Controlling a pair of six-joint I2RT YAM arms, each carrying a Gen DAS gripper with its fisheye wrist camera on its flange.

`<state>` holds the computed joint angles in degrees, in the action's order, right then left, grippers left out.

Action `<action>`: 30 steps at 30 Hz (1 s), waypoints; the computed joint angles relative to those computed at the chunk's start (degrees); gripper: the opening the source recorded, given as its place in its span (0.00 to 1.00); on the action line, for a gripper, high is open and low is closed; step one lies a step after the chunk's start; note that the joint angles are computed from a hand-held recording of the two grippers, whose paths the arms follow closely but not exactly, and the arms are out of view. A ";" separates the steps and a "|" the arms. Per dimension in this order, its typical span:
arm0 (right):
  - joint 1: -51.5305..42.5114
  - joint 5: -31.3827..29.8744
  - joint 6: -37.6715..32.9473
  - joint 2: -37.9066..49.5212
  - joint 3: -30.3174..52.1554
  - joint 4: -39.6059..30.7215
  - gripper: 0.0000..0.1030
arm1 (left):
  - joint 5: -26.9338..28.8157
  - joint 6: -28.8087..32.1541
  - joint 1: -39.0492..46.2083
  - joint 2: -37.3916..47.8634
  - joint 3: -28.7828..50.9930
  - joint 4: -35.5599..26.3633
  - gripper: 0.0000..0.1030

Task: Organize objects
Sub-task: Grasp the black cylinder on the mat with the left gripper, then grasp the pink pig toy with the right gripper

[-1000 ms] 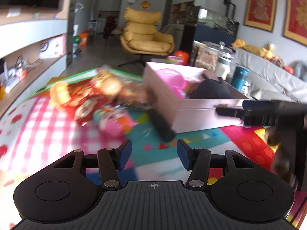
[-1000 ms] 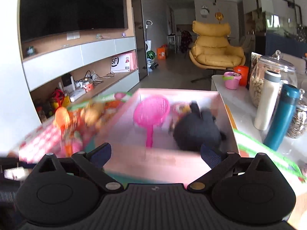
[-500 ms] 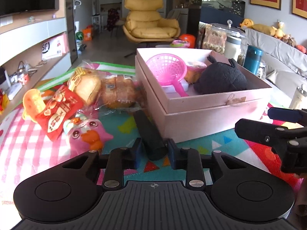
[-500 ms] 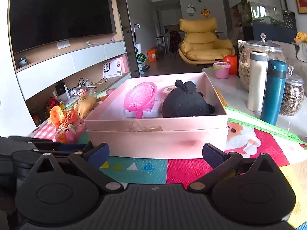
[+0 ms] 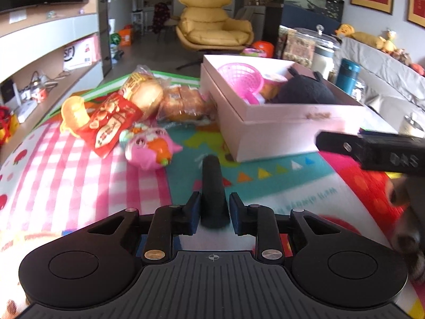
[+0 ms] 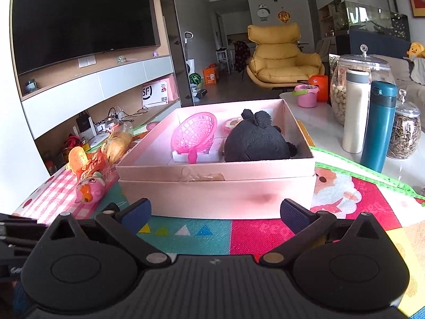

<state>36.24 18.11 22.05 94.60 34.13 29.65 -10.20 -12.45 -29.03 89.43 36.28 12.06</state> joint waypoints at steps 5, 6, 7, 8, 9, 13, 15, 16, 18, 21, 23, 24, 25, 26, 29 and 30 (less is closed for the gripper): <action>-0.18 -0.12 0.25 -0.05 -0.05 -0.19 1.00 | -1.40 -0.45 -0.32 5.71 4.51 1.64 0.29; -0.15 -0.04 0.28 0.01 0.09 -0.41 1.00 | -1.87 -0.21 -0.49 5.93 4.69 1.61 0.29; -0.16 -0.02 0.32 0.07 0.25 -0.66 1.00 | -2.52 0.27 -0.90 6.00 4.62 1.80 0.29; -0.20 -0.04 0.39 0.14 0.38 -0.89 1.00 | -3.03 1.09 -1.20 6.05 3.99 2.88 0.29; -0.22 -0.05 0.49 0.21 0.40 -1.01 1.00 | -3.23 2.16 -1.37 6.00 2.82 4.80 0.29; -0.21 0.05 0.56 0.45 0.81 -1.59 1.00 | 0.57 2.27 0.27 3.36 -0.18 5.88 0.25; -0.26 -0.11 0.56 0.51 0.90 -1.75 1.00 | 3.07 1.11 1.55 1.12 -2.52 6.34 0.23; -0.29 -0.16 0.61 0.60 1.15 -2.05 1.00 | 4.08 0.99 2.06 -0.03 -3.58 6.32 0.23; -0.20 -0.08 0.62 0.71 1.43 -2.51 1.00 | 5.81 0.24 3.16 -3.42 -6.02 5.19 0.23; 1.05 1.56 -0.96 1.09 2.21 -3.22 1.00 | 7.07 -0.73 5.31 -8.82 -8.96 1.94 0.21; 3.78 3.41 -4.67 1.59 3.10 -3.12 1.00 | 6.93 -0.92 7.33 -12.43 -11.02 0.12 0.21; 5.28 3.43 -6.24 2.01 4.17 -3.92 1.00 | 6.99 -0.70 8.66 -14.15 -12.18 -0.50 0.21; 6.63 2.70 -7.54 2.63 5.86 -5.33 1.00 | 7.92 -0.29 10.27 -15.80 -13.29 -0.95 0.21; 7.85 1.89 -8.42 3.45 7.92 -6.94 1.00 | 9.15 0.06 11.80 -17.29 -14.34 -1.28 0.21; 10.77 -0.09 -10.37 7.12 15.96 -12.08 0.99 | 11.18 1.39 14.32 -21.18 -16.89 -2.26 0.21; 11.45 -0.58 -10.99 8.62 18.93 -13.58 0.98 | 11.91 1.84 14.98 -22.33 -17.68 -2.41 0.21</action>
<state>47.69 17.53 11.06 103.22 53.06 16.06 1.71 -10.61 -14.04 67.10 18.60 9.65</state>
